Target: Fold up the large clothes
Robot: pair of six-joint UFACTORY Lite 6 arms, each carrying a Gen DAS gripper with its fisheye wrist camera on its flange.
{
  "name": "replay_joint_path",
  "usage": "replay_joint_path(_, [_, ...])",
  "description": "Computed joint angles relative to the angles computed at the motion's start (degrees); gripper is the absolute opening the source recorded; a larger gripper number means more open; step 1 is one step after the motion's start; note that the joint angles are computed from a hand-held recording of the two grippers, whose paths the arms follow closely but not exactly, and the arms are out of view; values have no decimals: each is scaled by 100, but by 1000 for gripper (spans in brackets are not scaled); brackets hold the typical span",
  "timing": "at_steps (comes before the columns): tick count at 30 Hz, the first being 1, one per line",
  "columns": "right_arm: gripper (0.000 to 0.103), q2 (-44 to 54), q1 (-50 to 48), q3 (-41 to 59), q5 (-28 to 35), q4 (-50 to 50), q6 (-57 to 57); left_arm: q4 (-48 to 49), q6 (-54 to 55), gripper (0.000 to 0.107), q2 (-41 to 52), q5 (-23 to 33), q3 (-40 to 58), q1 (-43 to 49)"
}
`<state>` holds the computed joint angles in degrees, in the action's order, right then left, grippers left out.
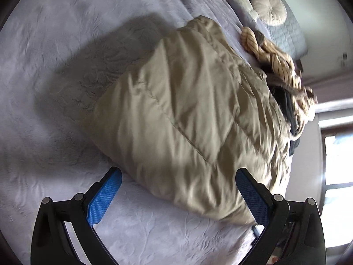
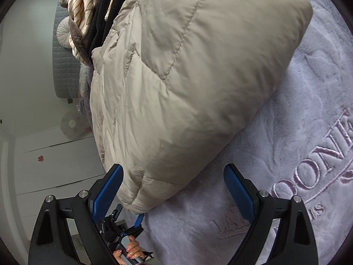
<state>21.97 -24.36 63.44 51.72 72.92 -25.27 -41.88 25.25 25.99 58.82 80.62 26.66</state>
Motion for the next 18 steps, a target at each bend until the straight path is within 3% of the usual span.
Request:
replay_joint_path(8, [94,613,105,304,25,696,-513,-561,164,103,640,-265,305,-373])
replay_joint_path(14, [94,1296,353,1033,-168,1135,-580,-618,-574,103,1099,-654,655,-720])
replay_joint_path(15, [94,1338,378,1101,-200,1124,-493,-625,-665,99,1093,-680,666,-727])
replay_joint_path(17, [92,1349,385,1149,-195,1089,-305,-716,-576,70,965,-692,561,-667])
replay_joint_path(18, [87,1288,358,1092,-173,1054,-246,-862,-402,45,944,-611,555,-628])
